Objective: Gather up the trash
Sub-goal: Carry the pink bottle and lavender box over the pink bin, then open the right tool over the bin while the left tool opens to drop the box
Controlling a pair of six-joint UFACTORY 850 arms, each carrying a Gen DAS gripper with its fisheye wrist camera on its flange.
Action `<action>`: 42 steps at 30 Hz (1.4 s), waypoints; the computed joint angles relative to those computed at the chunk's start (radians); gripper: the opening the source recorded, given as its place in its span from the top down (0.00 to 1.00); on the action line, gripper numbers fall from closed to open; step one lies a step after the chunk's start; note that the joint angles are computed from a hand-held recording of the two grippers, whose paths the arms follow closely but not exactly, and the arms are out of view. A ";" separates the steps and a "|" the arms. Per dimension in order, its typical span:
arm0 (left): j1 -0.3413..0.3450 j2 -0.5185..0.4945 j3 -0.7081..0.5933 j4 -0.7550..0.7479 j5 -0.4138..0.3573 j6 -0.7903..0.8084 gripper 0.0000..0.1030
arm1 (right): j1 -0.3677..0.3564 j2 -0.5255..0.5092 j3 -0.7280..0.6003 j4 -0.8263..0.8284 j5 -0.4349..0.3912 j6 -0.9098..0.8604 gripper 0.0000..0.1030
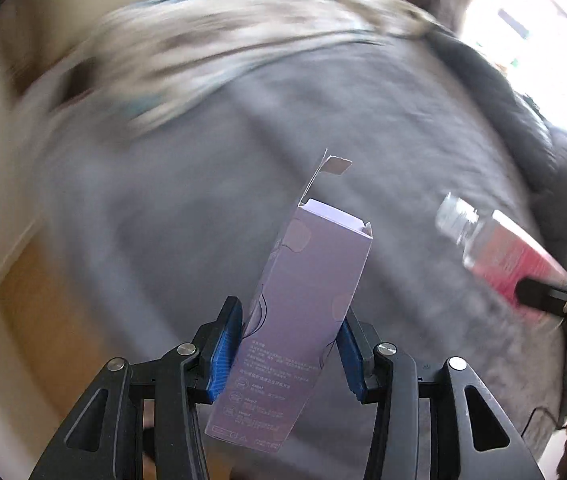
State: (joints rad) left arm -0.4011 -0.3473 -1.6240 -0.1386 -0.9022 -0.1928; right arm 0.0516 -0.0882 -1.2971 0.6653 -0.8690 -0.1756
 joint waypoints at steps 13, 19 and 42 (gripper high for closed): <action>0.281 0.554 0.659 0.094 0.003 -0.270 0.54 | 0.504 -0.243 -0.238 -0.065 -0.144 -0.086 0.56; 0.351 0.680 0.875 0.037 0.027 -0.341 0.54 | 0.655 -0.388 -0.291 -0.118 -0.224 -0.096 0.56; 0.462 0.695 1.089 -0.116 0.127 -0.210 0.54 | 0.788 -0.659 -0.340 -0.211 -0.157 -0.058 0.24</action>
State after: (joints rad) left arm 0.0612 0.3478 -0.5348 -0.2542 -0.7753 -0.4031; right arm 0.8395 -0.7472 -1.6367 0.4542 -1.0263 -0.2333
